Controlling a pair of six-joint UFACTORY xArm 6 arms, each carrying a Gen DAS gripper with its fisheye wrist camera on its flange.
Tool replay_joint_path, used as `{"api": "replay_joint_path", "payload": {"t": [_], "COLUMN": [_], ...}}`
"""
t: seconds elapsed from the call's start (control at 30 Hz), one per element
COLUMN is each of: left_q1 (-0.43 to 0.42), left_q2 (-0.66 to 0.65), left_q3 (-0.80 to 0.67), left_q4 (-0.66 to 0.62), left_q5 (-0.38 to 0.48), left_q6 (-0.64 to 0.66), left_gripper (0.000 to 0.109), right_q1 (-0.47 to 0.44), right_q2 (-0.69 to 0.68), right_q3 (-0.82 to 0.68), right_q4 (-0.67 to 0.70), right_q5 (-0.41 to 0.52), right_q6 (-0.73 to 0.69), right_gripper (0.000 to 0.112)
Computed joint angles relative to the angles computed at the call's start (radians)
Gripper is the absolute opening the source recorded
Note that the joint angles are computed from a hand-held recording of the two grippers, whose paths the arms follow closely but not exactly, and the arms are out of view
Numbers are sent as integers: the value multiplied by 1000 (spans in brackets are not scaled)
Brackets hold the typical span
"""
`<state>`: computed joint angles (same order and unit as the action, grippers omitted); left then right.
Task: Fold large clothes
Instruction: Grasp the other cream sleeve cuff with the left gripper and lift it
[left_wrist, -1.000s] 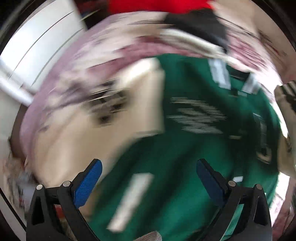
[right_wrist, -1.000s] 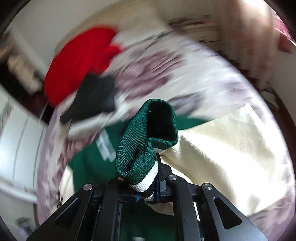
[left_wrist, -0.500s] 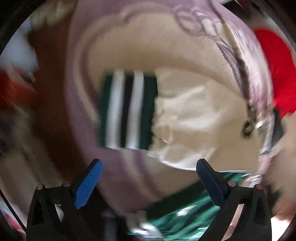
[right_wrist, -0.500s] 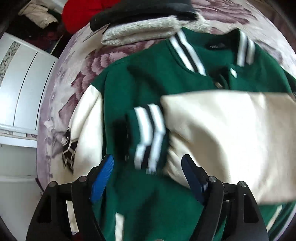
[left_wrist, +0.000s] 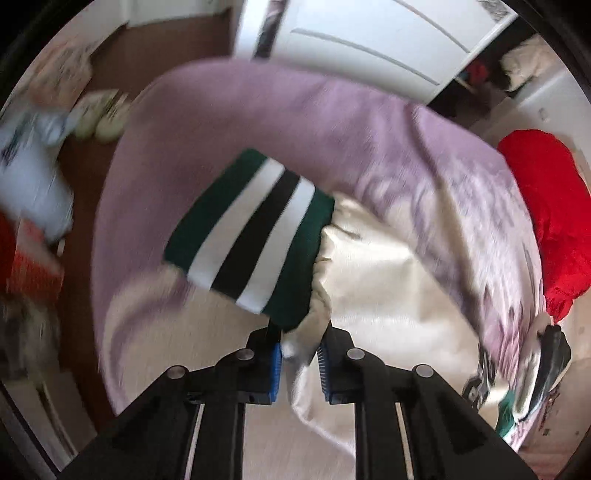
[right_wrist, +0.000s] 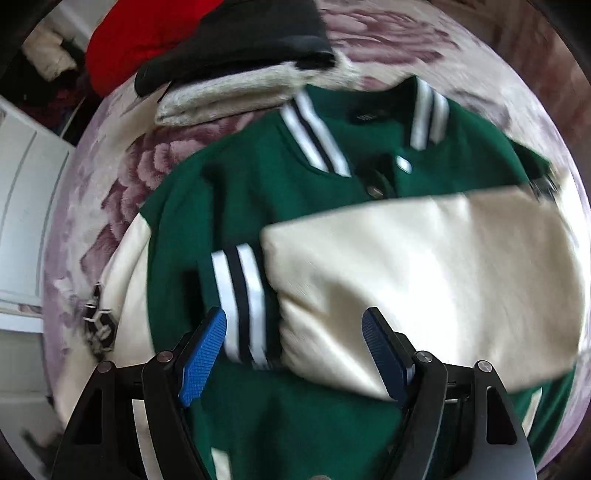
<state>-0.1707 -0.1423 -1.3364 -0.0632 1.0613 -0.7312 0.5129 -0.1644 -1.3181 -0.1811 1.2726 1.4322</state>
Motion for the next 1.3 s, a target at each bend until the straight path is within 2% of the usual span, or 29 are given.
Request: {"api": "replay_joint_path", "payload": {"t": [0.1, 0.17, 0.23, 0.27, 0.3, 0.4, 0.47, 0.5, 0.57, 0.63, 0.7, 0.73, 0.77, 0.8, 0.87, 0.9, 0.97, 1.07, 1.13, 1.17, 1.2, 1.23, 1.3], "left_q1": [26, 42, 53, 52, 54, 60, 73, 76, 74, 66, 58, 52, 49, 42, 23, 16, 1, -22, -38, -45, -46, -42, -37], "left_q2": [116, 208, 252, 253, 248, 210, 170, 154, 145, 135, 100, 87, 63, 32, -27, -46, -63, -35, 19, 46, 84, 139, 199], "left_q3": [-113, -190, -236, -249, -248, -234, -220, -214, -217, -220, -185, -170, -144, -107, -25, 10, 90, 149, 119, 91, 42, -35, -123], "left_q4": [-47, -87, -126, -130, -132, -122, -114, -108, -97, -85, -112, -126, -148, -171, -227, -268, -372, -438, -358, -286, -218, -161, -120], "left_q5": [29, 79, 114, 131, 137, 135, 140, 133, 127, 146, 157, 162, 166, 164, 152, 142, 92, -59, -162, -200, -196, -155, -165], "left_q6": [84, 128, 130, 127, 135, 163, 189, 200, 220, 230, 216, 196, 181, 161, 115, 100, 68, 16, -32, -63, -86, -106, -92], "left_gripper": [15, 18, 20, 21, 24, 39, 66, 85, 86, 86, 85, 85, 85, 85, 85, 85, 85, 85, 77, 62, 19, 5, 3], "right_q1": [-30, -46, -45, -31, -20, 3, 26, 32, 30, 19, -10, -29, -40, -48, -52, -45, -23, 3, 2, -3, -3, -18, -26], "right_q2": [138, 243, 300, 340, 371, 396, 420, 438, 464, 515, 523, 482, 428, 357, 214, 161, 97, 4, -26, -33, -42, -33, 7], "right_q3": [-101, -194, -253, -307, -356, -421, -482, -518, -551, -596, -567, -494, -417, -323, -148, -94, -50, 31, 56, 58, 68, 53, 14], "right_q4": [28, 70, 69, 32, 4, -58, -117, -133, -130, -94, -10, 45, 69, 94, 128, 121, 98, 83, 84, 87, 88, 96, 89], "right_q5": [14, 91, 140, 200, 255, 297, 312, 309, 274, 277, 246, 193, 119, 25, -147, -190, -188, -188, -164, -157, -147, -136, -123], "right_q6": [-58, -97, -100, -93, -97, -83, -98, -110, -139, -198, -233, -224, -210, -192, -123, -86, -39, 29, 54, 56, 66, 51, 29], "right_gripper": [78, 78, 57, 32, 19, 13, 8, 8, 8, 9, 16, 16, 27, 56, 86, 86, 86, 86, 86, 86, 86, 86, 86]}}
